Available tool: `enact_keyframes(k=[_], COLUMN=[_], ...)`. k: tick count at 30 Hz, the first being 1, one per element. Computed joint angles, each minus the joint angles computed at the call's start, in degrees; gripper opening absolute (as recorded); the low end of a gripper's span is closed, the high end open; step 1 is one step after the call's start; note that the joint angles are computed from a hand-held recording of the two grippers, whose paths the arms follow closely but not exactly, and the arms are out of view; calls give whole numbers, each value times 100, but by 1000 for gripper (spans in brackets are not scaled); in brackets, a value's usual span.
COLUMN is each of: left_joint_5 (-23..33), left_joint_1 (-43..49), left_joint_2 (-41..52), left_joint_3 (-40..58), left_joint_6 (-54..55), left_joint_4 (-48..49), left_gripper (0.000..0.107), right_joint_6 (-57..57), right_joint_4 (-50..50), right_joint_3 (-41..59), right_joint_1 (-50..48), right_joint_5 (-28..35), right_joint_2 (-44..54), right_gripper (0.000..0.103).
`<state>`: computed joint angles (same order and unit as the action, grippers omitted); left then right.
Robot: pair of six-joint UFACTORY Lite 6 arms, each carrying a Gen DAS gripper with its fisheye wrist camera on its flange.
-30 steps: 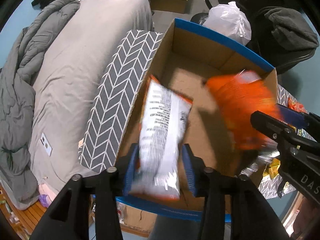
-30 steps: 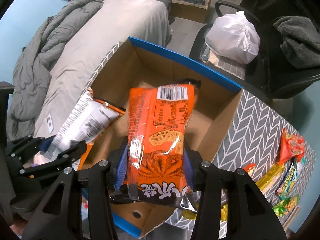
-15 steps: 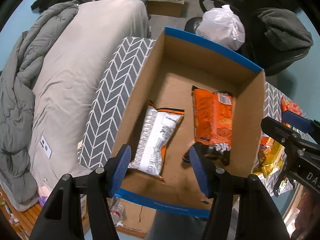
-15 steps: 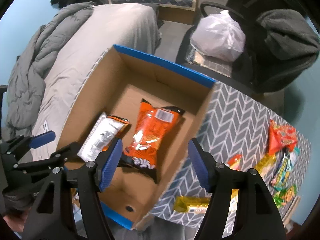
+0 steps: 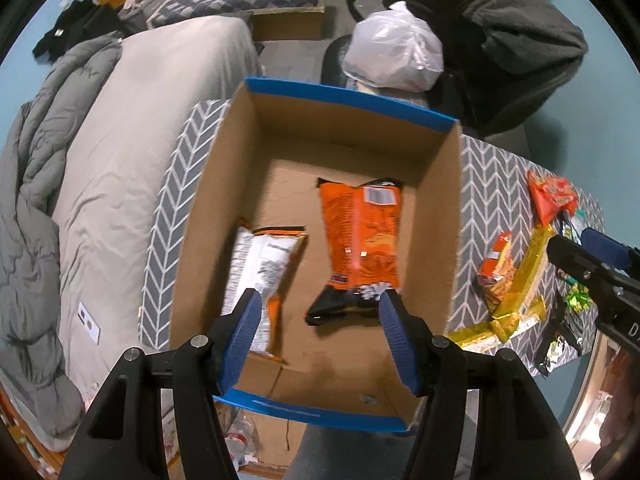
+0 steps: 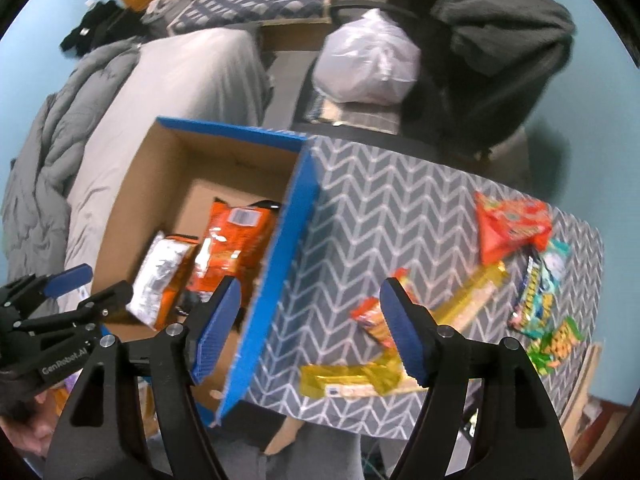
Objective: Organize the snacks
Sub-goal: 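Move both grippers back over the remaining snacks on the table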
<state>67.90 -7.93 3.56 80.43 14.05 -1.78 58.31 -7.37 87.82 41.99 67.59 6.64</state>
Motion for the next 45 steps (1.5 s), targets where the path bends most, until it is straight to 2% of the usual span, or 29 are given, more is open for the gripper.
enact_keyframes(k=[15,26,34,41,45], left_joint_5=[127,130,79,129,182], left_joint_1=[-1737,-2922,-3677,-4272,-4516], left_joint_2=[-24,191,403,745,972], left_joint_3=[228,526,602,860,1083], left_joint_6=[-853,-1462,-1923,-2330,-2494], left_joint_4=[117,298,444,594,622], left_gripper=[63,73,76,78,81], right_joint_6=[699,764,492,-201,-1390], right_joint_4=[-161,-197,-130,18,320], right_joint_3=[-2155,-2874,-3264,-3579,-3752], right_joint_1=[-309,-704,-1235,-2093,-3465], right_joint_5=[641,1389,1905,2344,2525], right_joint_2=[-2589,-4018,-4914,-5695,-6110], right_gripper=[73,73,75,77,77])
